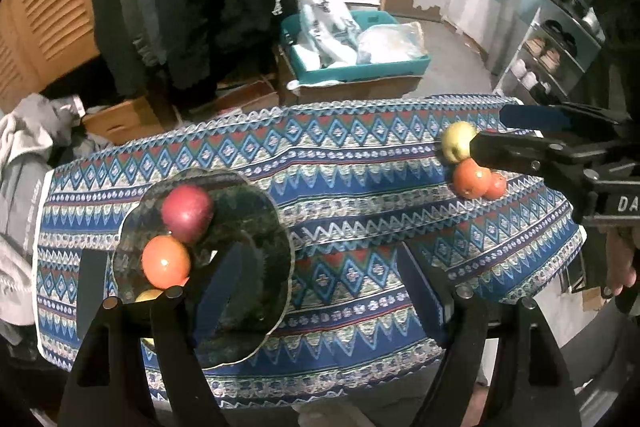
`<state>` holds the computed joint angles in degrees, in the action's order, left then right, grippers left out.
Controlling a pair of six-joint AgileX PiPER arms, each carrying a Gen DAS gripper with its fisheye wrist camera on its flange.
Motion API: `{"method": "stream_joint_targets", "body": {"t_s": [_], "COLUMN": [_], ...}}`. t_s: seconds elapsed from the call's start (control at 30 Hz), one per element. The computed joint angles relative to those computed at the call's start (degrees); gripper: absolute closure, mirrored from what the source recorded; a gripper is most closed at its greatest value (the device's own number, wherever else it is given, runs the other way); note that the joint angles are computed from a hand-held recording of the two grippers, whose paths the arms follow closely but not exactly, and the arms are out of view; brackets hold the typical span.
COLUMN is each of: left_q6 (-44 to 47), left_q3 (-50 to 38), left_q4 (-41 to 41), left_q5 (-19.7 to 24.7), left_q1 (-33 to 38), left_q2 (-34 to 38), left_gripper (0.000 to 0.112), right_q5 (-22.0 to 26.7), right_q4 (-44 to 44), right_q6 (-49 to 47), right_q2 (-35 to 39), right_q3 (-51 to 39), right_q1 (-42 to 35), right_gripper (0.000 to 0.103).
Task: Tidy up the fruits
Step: 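Move both tools back to the remaining fruit cluster on the cloth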
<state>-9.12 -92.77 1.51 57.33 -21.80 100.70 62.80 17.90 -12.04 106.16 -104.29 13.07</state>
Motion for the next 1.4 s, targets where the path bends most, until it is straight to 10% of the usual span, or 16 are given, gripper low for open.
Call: {"method": "stream_joint_targets", "body": {"t_s": [1.4], "left_q6": [-1.4], "left_q3": [-32.6], "left_q4": [-3.3], "left_q5": [12.1], "left_q1": [-12.5], "left_q2": [25.3], "left_gripper": [0.028], "right_q5": [-2.7], "right_q4": [1.0], "right_q6": [-10.8], "right_q2": [-4.0], "right_q3": [14.5], "right_q1": [-26.6], "right_gripper": [0.023]}}
